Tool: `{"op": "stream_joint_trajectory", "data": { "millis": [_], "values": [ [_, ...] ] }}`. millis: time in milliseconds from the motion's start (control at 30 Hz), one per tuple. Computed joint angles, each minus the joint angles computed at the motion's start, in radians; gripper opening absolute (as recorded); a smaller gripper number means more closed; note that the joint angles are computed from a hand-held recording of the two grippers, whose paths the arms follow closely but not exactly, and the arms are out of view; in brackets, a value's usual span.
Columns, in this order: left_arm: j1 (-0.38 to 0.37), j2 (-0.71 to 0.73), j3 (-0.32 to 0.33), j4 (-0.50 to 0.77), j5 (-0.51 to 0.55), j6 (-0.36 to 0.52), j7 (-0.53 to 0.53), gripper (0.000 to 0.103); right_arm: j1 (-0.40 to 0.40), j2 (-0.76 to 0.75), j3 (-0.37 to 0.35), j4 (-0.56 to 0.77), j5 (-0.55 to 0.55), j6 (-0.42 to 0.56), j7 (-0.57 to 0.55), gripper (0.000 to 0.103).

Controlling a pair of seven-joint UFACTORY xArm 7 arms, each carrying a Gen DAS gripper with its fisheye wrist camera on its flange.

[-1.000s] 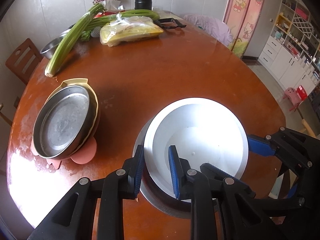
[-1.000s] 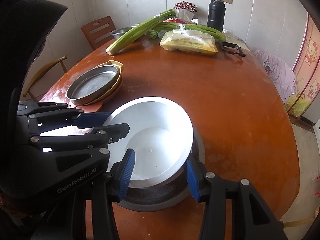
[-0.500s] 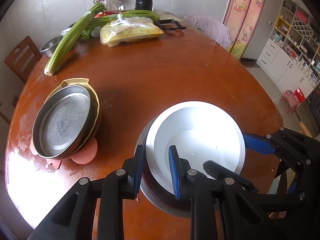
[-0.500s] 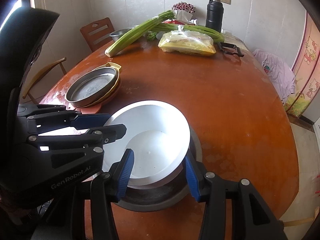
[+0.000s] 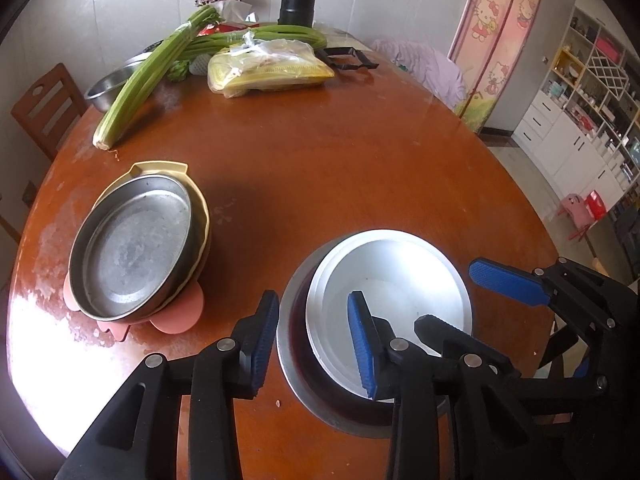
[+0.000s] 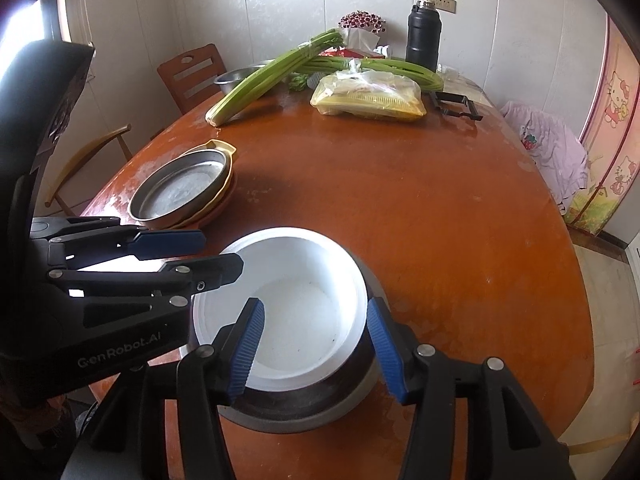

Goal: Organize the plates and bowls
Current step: 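Grip the rim of the nested steel-and-white bowl stack with the left gripper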

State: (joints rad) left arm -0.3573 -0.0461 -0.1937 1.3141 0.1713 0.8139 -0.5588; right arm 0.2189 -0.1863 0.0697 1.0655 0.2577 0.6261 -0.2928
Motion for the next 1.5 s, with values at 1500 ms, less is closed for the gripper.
{"op": "stream_joint_trajectory", "data": {
  "millis": [1500],
  "values": [
    [0.019,0.018,0.02,-0.052,-0.106,-0.024,0.001,0.06,-0.03,0.055,-0.012,0.006,0.056,0.061,-0.007,0.064]
  ]
}}
